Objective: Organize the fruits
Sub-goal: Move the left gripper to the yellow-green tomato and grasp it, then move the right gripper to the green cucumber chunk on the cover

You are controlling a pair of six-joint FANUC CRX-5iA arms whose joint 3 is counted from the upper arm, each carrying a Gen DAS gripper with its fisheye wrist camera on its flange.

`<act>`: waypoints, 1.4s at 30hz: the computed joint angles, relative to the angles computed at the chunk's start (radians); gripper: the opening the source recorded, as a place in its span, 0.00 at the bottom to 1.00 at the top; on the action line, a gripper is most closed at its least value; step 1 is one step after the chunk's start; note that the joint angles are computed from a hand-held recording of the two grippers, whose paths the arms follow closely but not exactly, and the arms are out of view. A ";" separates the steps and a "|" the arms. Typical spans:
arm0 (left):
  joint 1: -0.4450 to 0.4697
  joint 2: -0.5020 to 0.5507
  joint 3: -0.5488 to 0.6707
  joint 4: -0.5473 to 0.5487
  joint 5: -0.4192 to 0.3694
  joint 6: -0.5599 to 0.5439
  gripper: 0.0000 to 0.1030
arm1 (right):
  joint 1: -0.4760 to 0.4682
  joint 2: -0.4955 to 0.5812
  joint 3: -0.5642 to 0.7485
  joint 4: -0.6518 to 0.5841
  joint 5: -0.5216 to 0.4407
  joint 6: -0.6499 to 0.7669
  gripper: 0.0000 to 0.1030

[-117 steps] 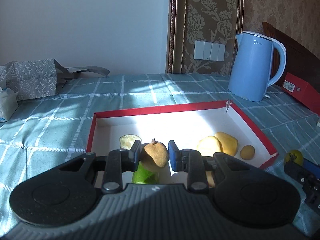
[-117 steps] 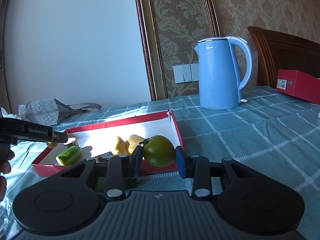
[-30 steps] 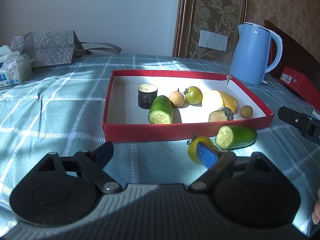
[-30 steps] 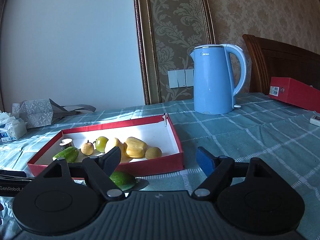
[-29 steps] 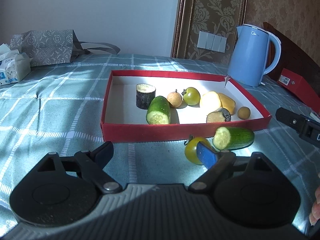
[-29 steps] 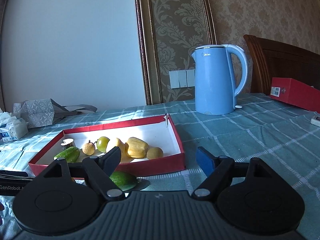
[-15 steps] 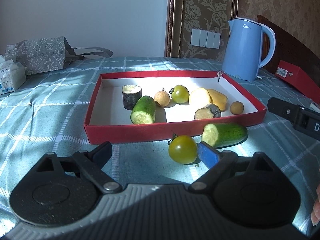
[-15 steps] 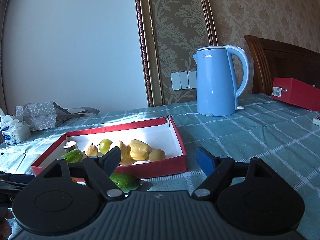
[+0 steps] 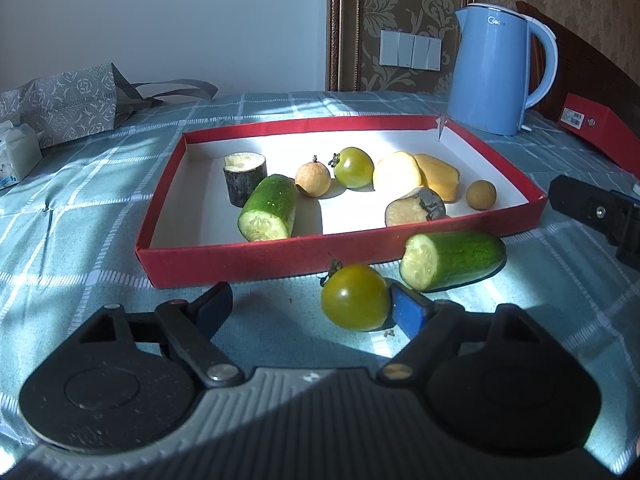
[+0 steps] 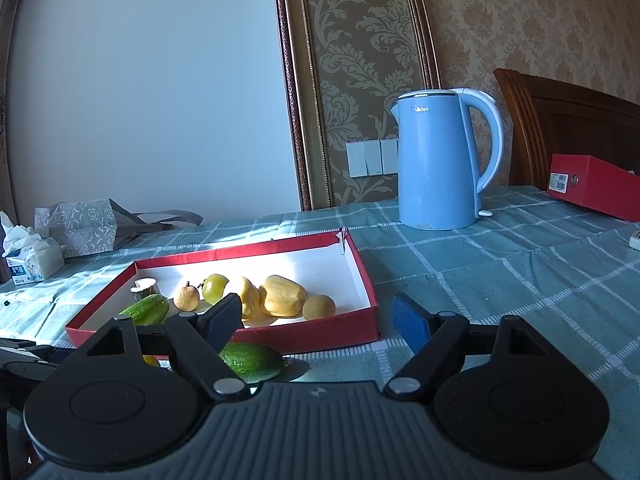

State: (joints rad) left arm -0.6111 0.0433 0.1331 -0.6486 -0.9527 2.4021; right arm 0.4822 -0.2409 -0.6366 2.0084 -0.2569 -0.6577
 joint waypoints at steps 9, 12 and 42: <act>-0.015 -0.004 -0.008 -0.017 0.029 -0.025 0.42 | 0.019 0.003 -0.001 -0.044 -0.021 0.040 0.80; -0.028 -0.003 -0.004 -0.035 0.022 -0.024 0.31 | 0.030 0.006 -0.001 -0.071 -0.034 0.063 0.80; -0.018 -0.028 -0.024 -0.041 0.005 0.027 0.31 | 0.091 0.025 0.010 -0.254 -0.056 0.239 0.80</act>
State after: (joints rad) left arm -0.6287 0.0156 0.1086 -0.6894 -0.9475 2.4295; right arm 0.5733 -0.2157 -0.6269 1.7541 -0.3130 -0.4183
